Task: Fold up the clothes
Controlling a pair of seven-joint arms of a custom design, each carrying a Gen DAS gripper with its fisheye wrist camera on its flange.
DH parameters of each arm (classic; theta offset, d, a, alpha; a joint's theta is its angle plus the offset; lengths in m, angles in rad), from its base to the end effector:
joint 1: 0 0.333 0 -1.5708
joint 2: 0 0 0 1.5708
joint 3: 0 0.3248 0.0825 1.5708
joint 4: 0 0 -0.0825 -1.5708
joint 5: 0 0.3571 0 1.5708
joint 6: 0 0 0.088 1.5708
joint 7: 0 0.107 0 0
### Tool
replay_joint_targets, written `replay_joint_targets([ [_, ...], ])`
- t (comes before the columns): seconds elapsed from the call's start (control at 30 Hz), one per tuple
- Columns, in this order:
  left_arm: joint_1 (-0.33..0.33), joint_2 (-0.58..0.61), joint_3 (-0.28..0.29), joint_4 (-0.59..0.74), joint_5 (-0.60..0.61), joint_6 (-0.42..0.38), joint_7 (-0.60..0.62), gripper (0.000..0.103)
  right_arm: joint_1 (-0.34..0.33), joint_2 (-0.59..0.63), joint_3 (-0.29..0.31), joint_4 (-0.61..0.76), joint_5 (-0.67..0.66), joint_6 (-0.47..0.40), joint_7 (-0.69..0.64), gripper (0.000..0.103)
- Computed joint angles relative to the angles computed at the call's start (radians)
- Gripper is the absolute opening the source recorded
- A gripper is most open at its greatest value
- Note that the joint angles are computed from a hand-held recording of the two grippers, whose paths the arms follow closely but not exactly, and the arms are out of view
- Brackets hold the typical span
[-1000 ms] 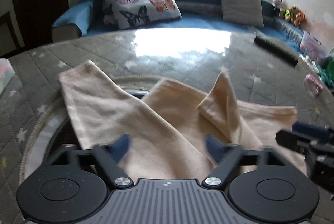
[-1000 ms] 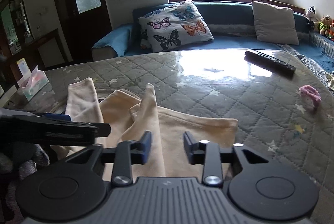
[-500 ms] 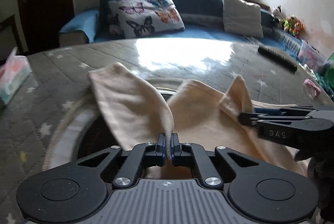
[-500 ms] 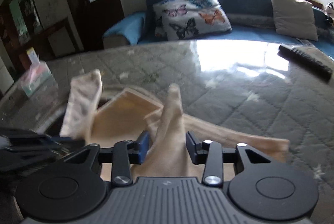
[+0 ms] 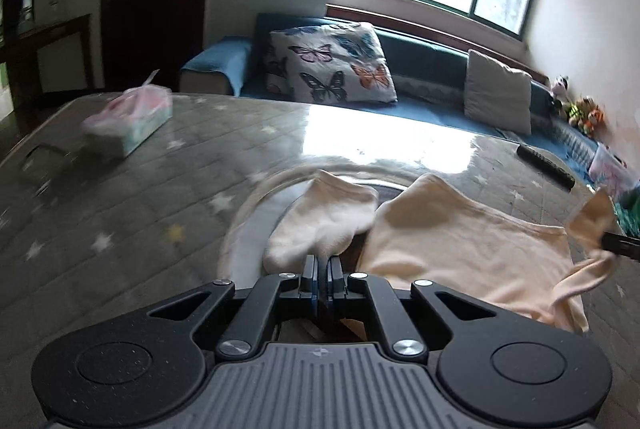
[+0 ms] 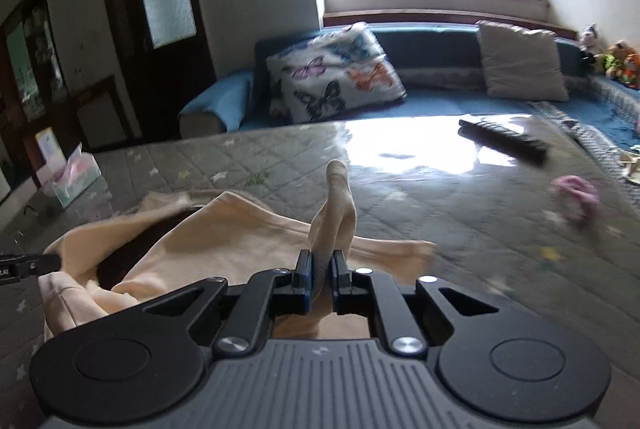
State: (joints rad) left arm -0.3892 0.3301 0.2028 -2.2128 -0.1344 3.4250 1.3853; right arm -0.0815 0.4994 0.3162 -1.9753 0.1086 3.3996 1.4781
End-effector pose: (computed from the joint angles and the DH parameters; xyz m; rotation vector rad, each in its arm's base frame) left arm 0.5813 -0.1028 0.3690 -1.8191 1.6387 -0.9401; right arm 0.6416 0.1112 0.3660 -1.6764 1.5236 -0.6182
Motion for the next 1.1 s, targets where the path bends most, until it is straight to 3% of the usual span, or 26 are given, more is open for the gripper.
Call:
replay_joint_targets([
  [0.1, -0.005, -0.063, 0.004, -0.101, -0.028, 0.037, 0.017, 0.004, -0.034, -0.082, 0.001, -0.132, 0.000, 0.084, 0.039, 0.008],
  [0.2, 0.017, -0.126, -0.027, -0.199, -0.070, 0.080, 0.050, 0.002, -0.049, -0.154, -0.024, -0.246, -0.023, 0.151, 0.095, 0.008],
  [0.37, 0.047, -0.202, -0.075, -0.312, -0.136, 0.109, 0.118, 0.000, 0.027, -0.253, -0.149, -0.399, 0.033, 0.221, 0.113, 0.008],
  [0.5, 0.086, -0.230, -0.116, -0.367, -0.151, 0.093, 0.167, 0.001, 0.085, -0.288, -0.233, -0.476, 0.086, 0.201, 0.122, 0.009],
  [0.57, 0.096, -0.230, -0.132, -0.368, -0.178, 0.077, 0.205, 0.001, 0.154, -0.287, -0.295, -0.499, 0.182, 0.189, 0.069, 0.009],
  [0.63, 0.124, -0.227, -0.158, -0.366, -0.171, 0.076, 0.213, 0.003, 0.251, -0.279, -0.368, -0.499, 0.360, 0.167, -0.042, 0.012],
  [0.77, 0.124, -0.208, -0.185, -0.328, -0.247, 0.090, 0.298, 0.007, 0.243, -0.283, -0.371, -0.530, 0.416, 0.176, -0.036, 0.015],
  [0.83, 0.120, -0.190, -0.192, -0.295, -0.271, 0.092, 0.330, 0.017, 0.223, -0.284, -0.358, -0.538, 0.400, 0.196, -0.022, 0.018],
  [0.9, 0.079, -0.165, -0.173, -0.255, -0.332, 0.103, 0.391, 0.035, 0.210, -0.284, -0.346, -0.538, 0.375, 0.210, -0.010, 0.024],
  [1.0, 0.052, -0.129, -0.161, -0.196, -0.349, 0.104, 0.435, 0.039, 0.192, -0.274, -0.328, -0.530, 0.319, 0.219, 0.002, 0.033],
  [1.07, 0.065, -0.104, -0.169, -0.161, -0.297, 0.098, 0.426, 0.039, 0.166, -0.269, -0.309, -0.523, 0.260, 0.203, 0.033, 0.036],
  [1.1, 0.040, -0.088, -0.147, -0.139, -0.305, 0.093, 0.445, 0.039, 0.152, -0.268, -0.297, -0.520, 0.225, 0.197, 0.050, 0.037],
])
